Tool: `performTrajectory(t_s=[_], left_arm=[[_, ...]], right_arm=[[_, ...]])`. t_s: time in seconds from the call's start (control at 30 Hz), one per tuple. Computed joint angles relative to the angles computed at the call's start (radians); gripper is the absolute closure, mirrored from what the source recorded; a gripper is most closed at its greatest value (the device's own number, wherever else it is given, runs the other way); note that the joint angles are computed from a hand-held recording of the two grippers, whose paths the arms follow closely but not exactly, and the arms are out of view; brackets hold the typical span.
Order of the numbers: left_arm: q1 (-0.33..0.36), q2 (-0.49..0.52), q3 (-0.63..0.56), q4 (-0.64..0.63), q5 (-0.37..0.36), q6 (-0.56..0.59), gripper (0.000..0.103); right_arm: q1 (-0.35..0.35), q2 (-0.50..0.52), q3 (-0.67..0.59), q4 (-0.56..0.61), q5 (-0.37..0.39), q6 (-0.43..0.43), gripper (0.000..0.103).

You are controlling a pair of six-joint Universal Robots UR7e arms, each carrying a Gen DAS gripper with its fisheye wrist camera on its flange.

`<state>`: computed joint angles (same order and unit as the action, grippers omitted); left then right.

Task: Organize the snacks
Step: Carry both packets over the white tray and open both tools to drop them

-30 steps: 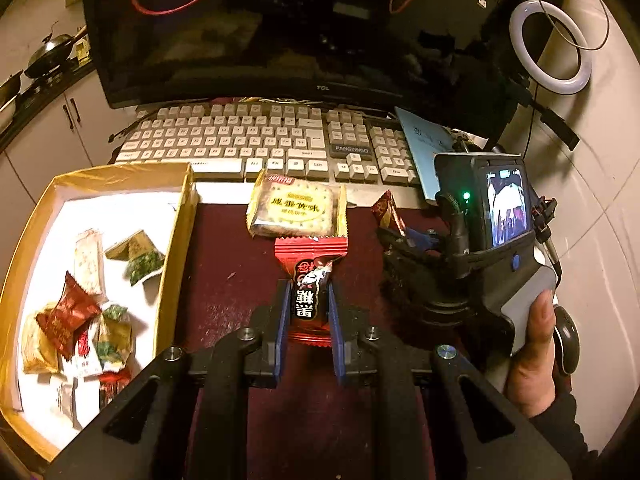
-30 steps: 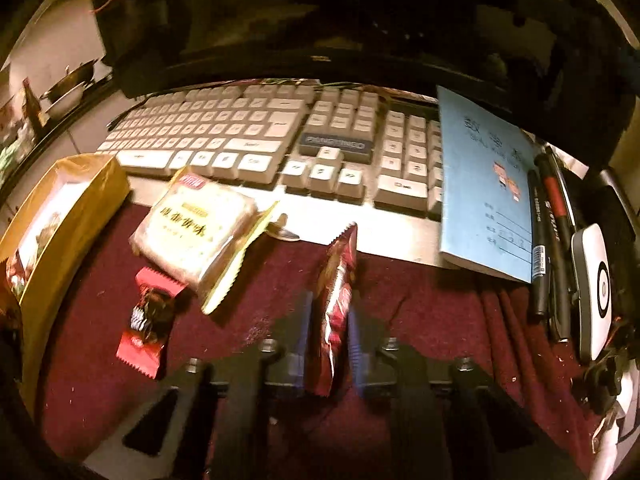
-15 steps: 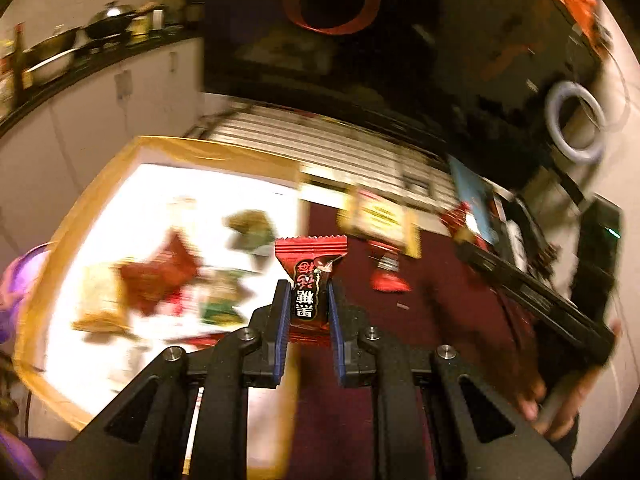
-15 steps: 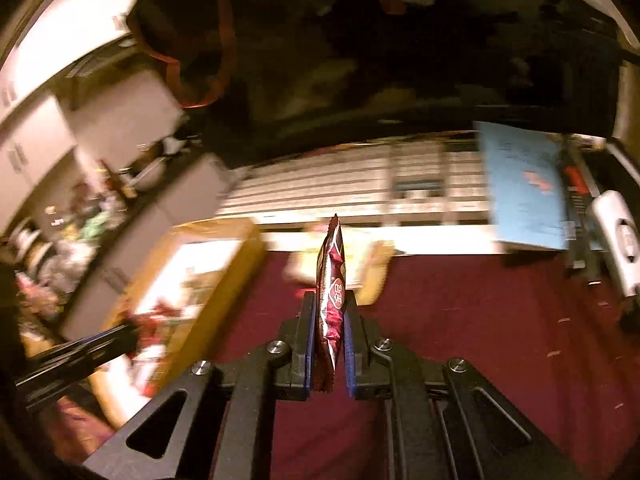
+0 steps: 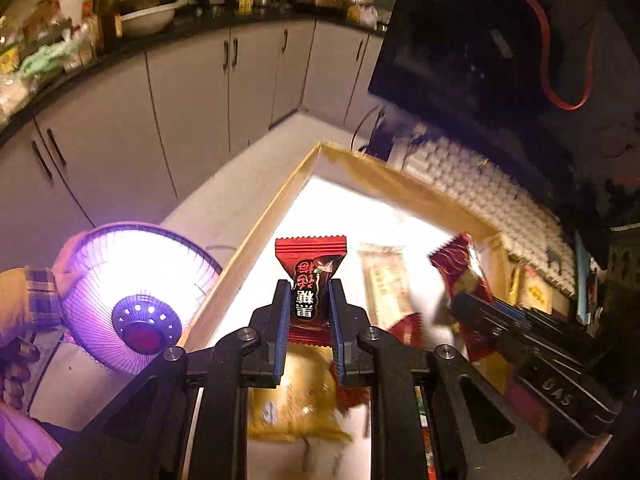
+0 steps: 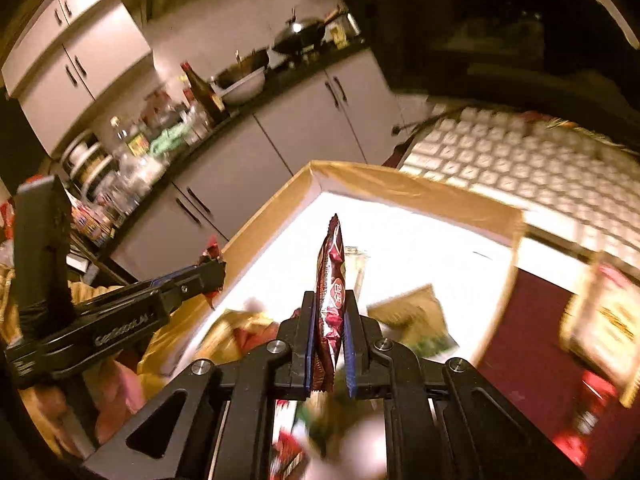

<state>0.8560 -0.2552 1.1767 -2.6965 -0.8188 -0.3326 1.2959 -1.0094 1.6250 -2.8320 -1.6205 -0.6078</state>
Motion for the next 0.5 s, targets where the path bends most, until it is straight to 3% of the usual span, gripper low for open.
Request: performTrajectory(t_s=[0.13, 0.27, 0.33, 0.4, 0.5], left_arm=[[0.014, 0.031, -0.042, 0.08, 0.007, -0.01, 0.087], [0.013, 0.032, -0.045, 0.1, -0.018, 0.008, 0.087], [0.012, 0.033, -0.049, 0.113, -0.022, 0.01, 0.085], [0.006, 0.027, -0.037, 0.109, -0.033, 0.006, 0.071], [-0.013, 0.011, 0.004, 0.055, -0.031, 0.022, 0.05]], right_arm=[[0.002, 0.048, -0.023, -0.051, -0.047, -0.029, 0.091], [-0.026, 0.022, 0.003, -0.052, 0.042, -0.003, 0.086], [-0.035, 0.009, 0.009, -0.05, 0.079, 0.002, 0.074], [-0.041, -0.01, 0.03, -0.076, 0.117, 0.006, 0.059], [-0.049, -0.057, 0.061, -0.071, 0.175, 0.025, 0.048]])
